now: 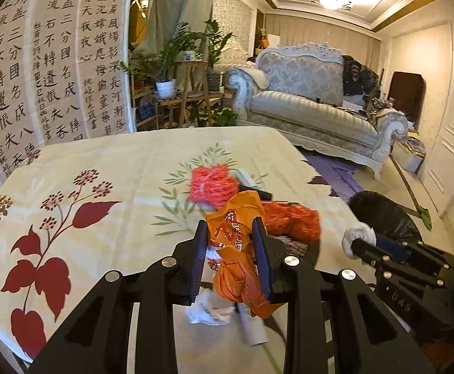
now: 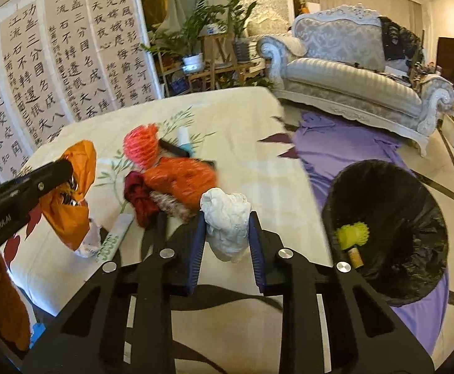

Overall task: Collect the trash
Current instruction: 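Carry the bag and tissue over the bin and release both into it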

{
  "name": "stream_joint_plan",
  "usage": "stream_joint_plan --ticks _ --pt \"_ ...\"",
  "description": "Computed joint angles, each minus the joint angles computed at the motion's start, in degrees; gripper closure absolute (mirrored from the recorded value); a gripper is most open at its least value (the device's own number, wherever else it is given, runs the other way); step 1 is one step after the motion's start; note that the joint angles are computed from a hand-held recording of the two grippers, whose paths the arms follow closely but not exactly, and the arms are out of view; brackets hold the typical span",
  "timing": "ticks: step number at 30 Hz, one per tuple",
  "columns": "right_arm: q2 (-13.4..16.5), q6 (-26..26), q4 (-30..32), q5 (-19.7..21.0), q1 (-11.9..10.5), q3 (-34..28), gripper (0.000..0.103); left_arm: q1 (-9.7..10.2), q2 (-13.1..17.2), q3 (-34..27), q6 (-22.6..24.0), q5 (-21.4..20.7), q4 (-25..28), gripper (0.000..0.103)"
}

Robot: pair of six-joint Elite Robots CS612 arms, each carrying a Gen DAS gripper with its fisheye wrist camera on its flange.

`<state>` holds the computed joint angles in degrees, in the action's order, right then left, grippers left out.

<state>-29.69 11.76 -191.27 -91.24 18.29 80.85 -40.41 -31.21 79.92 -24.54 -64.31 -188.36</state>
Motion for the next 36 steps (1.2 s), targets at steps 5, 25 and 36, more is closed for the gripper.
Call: stream_joint_plan --ticks 5,25,36 --pt "-0.9 1.1 -2.3 -2.6 -0.8 1.8 0.077 -0.70 0.7 -1.5 1.6 -1.2 0.0 0.073" --pt "-2.2 5.7 -7.0 -11.0 -5.5 6.7 0.076 -3.69 7.7 -16.4 9.8 -8.1 4.1 0.073" --pt "-0.6 6.9 -5.1 -11.3 -7.4 4.9 0.076 -3.96 13.5 -28.5 12.5 -10.2 12.4 0.073"
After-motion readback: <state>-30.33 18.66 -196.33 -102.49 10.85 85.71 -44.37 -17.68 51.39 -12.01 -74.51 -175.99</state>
